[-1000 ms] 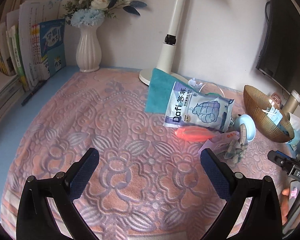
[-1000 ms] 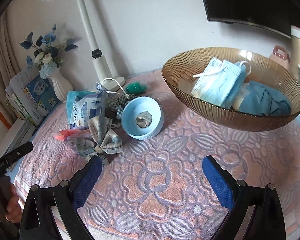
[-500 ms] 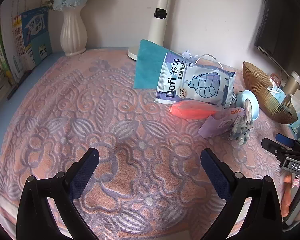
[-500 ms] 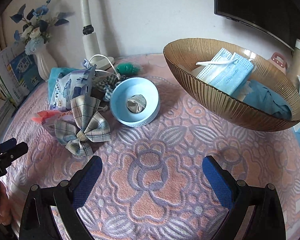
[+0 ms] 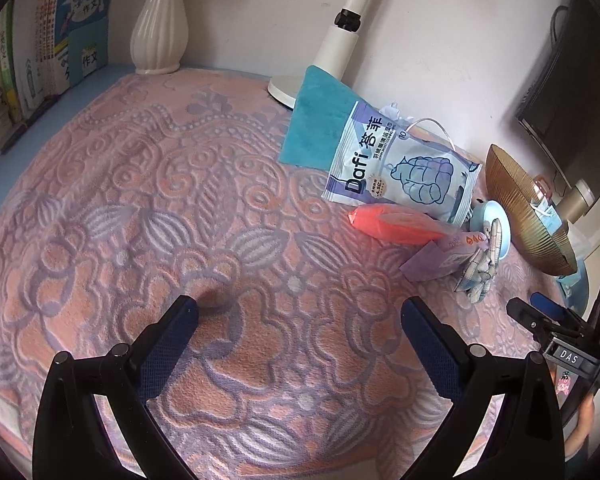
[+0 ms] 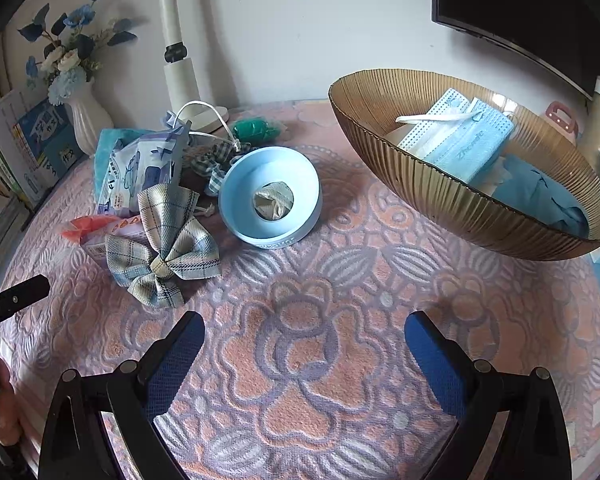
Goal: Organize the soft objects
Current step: 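Move both grippers back toward the remaining items on the bed, then grasp the red-orange pouch with the left gripper while the right grasps the plaid bow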
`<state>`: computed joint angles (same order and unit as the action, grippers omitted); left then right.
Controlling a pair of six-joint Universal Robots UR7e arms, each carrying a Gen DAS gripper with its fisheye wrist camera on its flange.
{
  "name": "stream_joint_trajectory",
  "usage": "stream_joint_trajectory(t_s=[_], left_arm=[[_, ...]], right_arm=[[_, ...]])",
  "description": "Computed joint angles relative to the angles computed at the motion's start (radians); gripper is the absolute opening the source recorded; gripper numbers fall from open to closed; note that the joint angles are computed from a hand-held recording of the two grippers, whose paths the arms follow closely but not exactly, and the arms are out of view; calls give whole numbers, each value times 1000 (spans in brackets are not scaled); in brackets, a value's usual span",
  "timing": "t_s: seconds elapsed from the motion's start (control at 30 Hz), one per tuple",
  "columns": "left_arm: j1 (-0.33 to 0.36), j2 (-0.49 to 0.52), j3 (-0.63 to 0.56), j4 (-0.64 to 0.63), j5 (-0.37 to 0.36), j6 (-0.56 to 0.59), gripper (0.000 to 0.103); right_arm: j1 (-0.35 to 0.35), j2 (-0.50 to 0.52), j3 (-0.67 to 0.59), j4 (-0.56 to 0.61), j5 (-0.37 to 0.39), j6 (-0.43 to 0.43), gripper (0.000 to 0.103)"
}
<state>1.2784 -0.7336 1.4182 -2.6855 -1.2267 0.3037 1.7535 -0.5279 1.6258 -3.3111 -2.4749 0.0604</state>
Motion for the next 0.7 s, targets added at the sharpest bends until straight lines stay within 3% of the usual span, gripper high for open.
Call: stream_joint_trajectory(t_s=[0.17,0.23,0.33,0.4,0.47,0.6,0.7], left_arm=[[-12,-6,21,-41,42,0,102],[-20,-18,25,-18,45,-3,101],[-30,-55,26,33,-21,-13,102],[-52,-65,19,42,-27,-2,102],[-76,-49,-10,74,3,7,102],[-83,34,-127,176,-15,11,100],[-63,101,-232,289,-45,-44,93]], right_arm=[[7,1,2,-21,-14,4,100],[7,-23,11,31,8,64,100],[-11,-68,57,3,201,144,100],[-21,-73,52,-4,318,166,100],[-22,-60,15,41,360,174,100],[-45,-27,-43,90,442,205,76],[-55,-7,-59,70,446,224,75]])
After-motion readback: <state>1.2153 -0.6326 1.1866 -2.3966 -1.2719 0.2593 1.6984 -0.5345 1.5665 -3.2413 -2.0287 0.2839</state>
